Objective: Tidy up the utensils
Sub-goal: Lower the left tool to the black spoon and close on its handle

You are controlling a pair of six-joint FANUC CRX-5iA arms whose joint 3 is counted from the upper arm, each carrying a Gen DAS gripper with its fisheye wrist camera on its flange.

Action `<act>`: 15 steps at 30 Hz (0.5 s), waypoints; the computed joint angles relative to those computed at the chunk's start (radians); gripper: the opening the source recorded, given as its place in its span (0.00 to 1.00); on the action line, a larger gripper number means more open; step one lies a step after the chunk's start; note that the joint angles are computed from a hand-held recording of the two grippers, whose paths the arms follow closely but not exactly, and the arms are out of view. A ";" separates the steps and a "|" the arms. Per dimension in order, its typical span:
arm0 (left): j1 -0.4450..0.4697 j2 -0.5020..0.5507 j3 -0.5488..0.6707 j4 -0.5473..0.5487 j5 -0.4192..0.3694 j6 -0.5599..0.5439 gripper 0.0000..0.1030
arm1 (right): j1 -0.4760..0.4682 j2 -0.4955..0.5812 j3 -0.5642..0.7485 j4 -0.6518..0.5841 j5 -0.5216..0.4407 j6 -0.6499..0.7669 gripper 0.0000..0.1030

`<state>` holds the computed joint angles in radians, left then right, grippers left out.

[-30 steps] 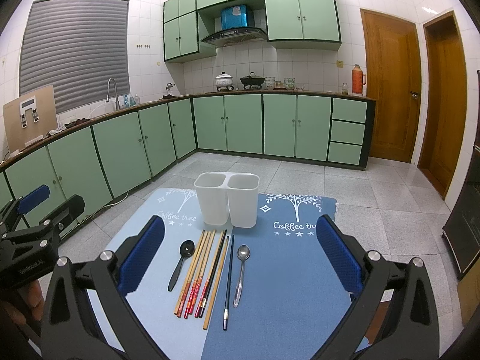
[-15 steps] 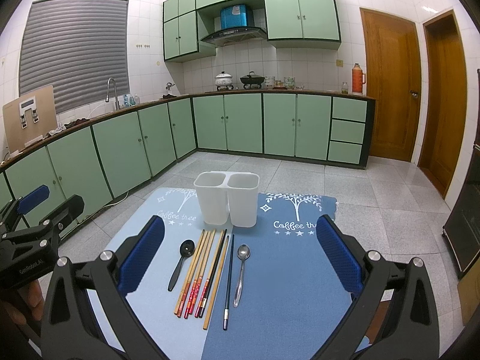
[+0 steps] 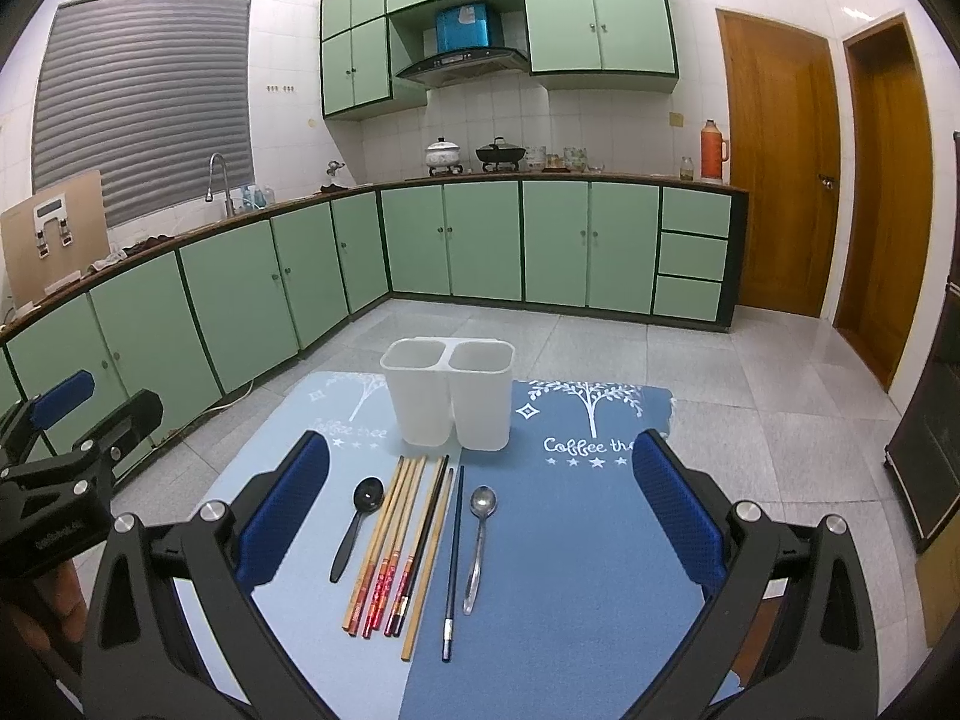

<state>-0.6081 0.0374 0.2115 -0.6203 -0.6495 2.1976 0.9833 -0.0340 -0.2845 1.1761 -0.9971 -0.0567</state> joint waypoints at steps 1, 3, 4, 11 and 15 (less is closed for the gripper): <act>0.001 0.004 0.003 0.001 -0.002 -0.002 0.94 | -0.001 0.003 0.002 -0.005 -0.002 0.003 0.95; 0.005 0.015 0.013 0.004 -0.011 -0.013 0.94 | -0.009 0.011 0.005 -0.019 -0.002 0.010 0.95; 0.008 0.022 0.018 0.007 -0.016 -0.016 0.94 | -0.014 0.016 0.008 -0.028 0.001 0.016 0.95; 0.059 0.117 0.079 0.067 -0.083 -0.085 0.94 | -0.068 0.083 0.063 -0.166 0.016 0.111 0.95; 0.098 0.208 0.133 0.158 -0.123 -0.172 0.94 | -0.112 0.144 0.119 -0.274 0.045 0.197 0.94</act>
<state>-0.5099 0.2456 0.3440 -0.4619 -0.7726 2.0251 0.8716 0.1098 -0.1656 0.9021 -0.9525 0.1405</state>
